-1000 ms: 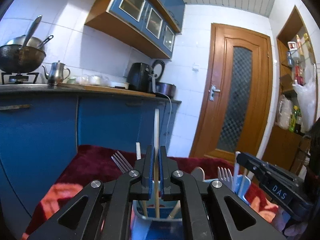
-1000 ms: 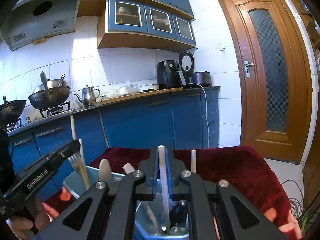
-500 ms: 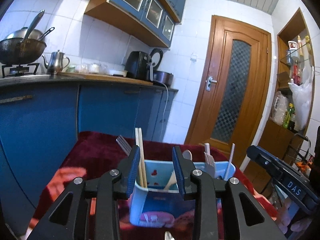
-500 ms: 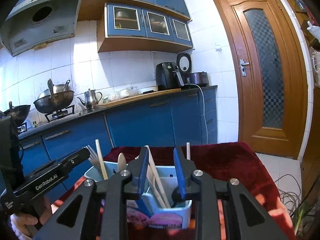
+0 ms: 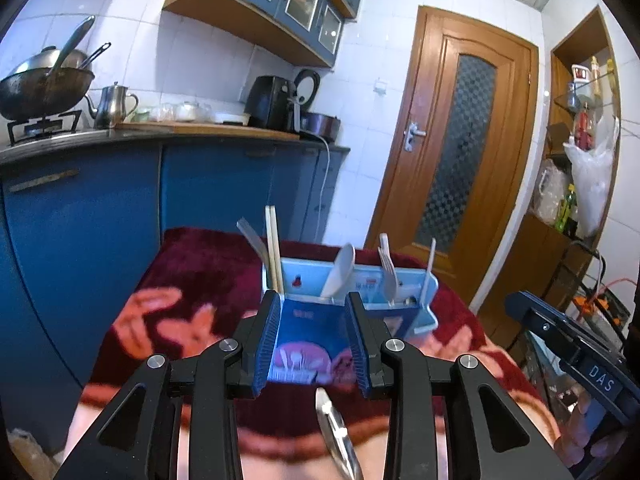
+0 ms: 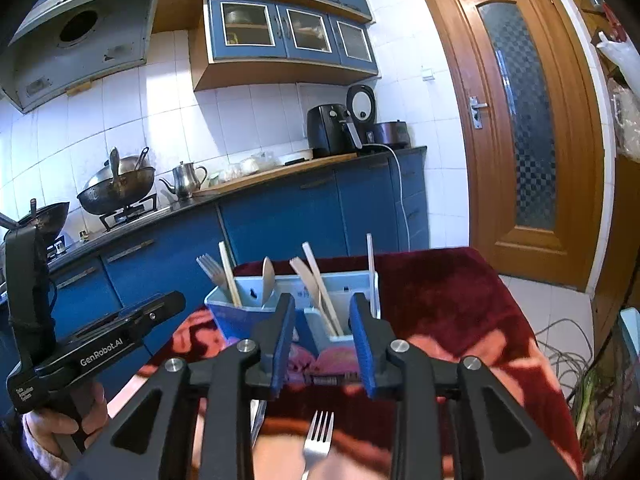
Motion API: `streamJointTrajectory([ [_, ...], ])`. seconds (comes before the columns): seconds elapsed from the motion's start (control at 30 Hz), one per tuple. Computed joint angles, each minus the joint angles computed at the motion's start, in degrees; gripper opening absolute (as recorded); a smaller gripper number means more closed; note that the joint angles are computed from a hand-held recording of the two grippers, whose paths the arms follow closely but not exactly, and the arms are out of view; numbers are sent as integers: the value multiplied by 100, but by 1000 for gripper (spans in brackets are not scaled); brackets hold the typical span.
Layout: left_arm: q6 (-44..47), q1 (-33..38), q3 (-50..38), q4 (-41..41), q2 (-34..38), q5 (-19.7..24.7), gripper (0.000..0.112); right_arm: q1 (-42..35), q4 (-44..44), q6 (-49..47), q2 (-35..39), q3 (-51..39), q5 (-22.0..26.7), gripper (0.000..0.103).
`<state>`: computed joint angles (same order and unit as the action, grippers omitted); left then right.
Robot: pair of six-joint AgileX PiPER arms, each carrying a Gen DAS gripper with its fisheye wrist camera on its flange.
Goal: Organize utensils
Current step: 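Open the left tool and withdraw both tools from the box, then grasp the silver knife with the left tool while the right tool grasps the silver fork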
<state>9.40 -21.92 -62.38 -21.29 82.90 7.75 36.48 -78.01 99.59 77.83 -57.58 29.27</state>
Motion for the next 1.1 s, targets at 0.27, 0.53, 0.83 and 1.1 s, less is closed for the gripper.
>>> streamJointTrajectory([
  [0.27, -894, -82, 399, 1058, -297, 303, 34, 292, 537, -50, -300, 525, 229, 34],
  [0.53, -1159, -108, 521, 1311, -173, 637, 34, 170, 795, 250, -524, 1175, -36, 37],
  [0.83, -839, -180, 303, 959, 243, 1047, 34, -91, 1304, 83, -480, 1542, -128, 37],
  [1.1, -1049, -303, -65, 1092, 787, 1490, 34, -281, 1410, 96, -569, 1739, -298, 39],
])
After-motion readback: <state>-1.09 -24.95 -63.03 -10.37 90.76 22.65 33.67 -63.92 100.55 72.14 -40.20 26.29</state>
